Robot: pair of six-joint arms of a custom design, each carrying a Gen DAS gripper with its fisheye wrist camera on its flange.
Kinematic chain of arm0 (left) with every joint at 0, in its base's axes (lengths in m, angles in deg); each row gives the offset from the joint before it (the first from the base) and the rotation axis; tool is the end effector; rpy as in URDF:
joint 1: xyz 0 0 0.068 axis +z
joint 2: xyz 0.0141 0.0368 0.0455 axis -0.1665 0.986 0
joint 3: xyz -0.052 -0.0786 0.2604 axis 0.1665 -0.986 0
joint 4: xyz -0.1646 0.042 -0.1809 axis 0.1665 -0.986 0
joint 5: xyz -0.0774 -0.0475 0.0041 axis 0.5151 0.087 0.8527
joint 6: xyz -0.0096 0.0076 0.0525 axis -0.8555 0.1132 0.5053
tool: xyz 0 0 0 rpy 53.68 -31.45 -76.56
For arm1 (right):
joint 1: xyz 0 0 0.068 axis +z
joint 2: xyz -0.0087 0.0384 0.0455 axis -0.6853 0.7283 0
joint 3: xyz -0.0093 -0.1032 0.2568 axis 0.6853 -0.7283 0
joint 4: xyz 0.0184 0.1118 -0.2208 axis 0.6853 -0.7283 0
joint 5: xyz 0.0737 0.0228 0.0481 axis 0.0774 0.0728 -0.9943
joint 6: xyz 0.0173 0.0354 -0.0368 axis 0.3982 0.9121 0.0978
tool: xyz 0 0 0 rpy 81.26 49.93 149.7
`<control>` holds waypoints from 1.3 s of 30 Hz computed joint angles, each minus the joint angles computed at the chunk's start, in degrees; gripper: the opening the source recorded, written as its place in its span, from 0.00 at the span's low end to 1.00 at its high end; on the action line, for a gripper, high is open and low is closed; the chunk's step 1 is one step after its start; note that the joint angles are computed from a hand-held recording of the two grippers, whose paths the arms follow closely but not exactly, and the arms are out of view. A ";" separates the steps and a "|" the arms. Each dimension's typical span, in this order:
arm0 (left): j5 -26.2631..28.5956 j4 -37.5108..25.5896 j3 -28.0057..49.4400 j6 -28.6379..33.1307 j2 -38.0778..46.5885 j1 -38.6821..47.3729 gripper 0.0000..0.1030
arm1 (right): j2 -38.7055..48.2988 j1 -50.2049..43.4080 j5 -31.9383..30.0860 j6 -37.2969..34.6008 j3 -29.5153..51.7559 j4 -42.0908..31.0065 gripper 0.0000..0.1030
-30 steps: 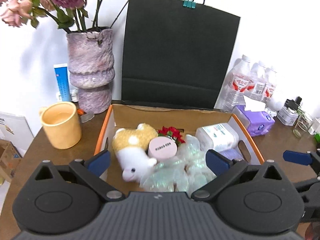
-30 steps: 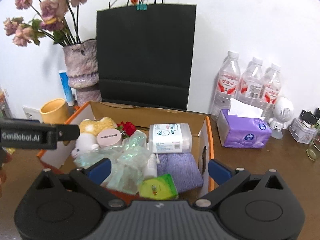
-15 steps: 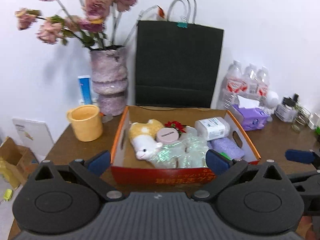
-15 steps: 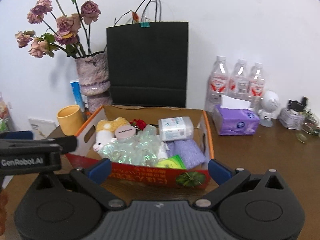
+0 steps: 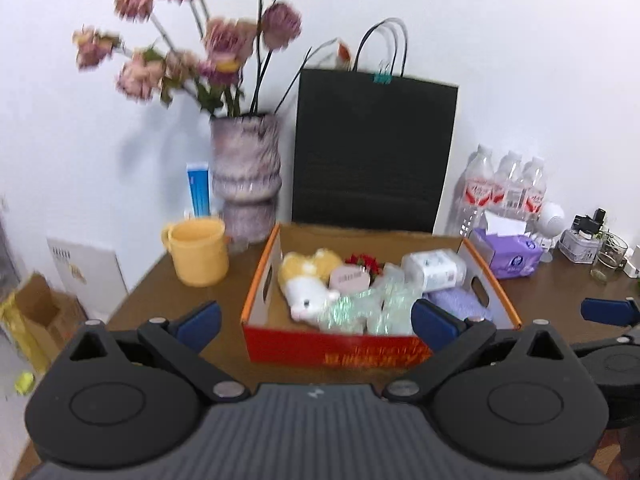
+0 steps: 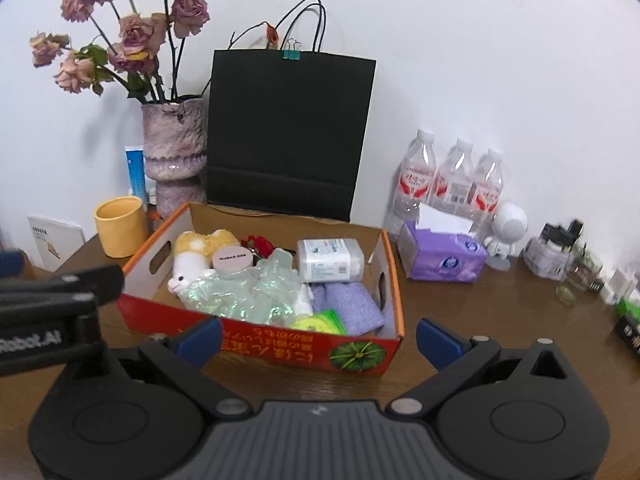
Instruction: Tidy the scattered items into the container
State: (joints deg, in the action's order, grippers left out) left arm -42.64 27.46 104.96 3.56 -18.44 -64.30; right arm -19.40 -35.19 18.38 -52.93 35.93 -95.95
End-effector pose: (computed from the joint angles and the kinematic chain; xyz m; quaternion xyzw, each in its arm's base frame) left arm 0.1162 -0.1123 0.2289 -0.1466 0.8447 0.0717 0.5098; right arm 0.1823 0.0288 0.2163 -0.1636 0.8693 0.0249 0.4658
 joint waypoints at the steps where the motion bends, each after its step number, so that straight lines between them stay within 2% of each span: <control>1: -1.02 -0.82 0.52 -1.47 0.81 -0.45 1.00 | 0.21 0.30 1.15 0.41 0.13 0.39 1.00; 3: -3.15 -2.23 1.30 -4.25 2.63 -1.20 1.00 | 1.13 -0.70 0.87 1.08 0.91 0.02 1.00; 8: -7.07 -10.37 4.20 -12.17 7.90 -2.40 1.00 | 0.74 -6.05 -6.02 0.81 2.53 -3.09 1.00; 12: -4.68 -5.78 1.97 -6.98 3.93 -1.72 1.00 | 0.32 -7.65 -8.77 0.97 3.00 -4.30 1.00; 19: -3.14 -1.61 0.64 -2.74 3.34 -1.20 1.00 | 2.33 -4.67 -4.19 1.43 2.91 -3.11 1.00; 33: 0.77 2.80 -1.32 1.51 1.87 2.46 1.00 | 4.37 -5.09 -4.98 1.02 3.27 -2.72 1.00; 39: 1.45 3.55 -1.56 2.25 1.75 2.97 1.00 | 3.74 -2.80 -2.66 2.94 2.95 -2.77 1.00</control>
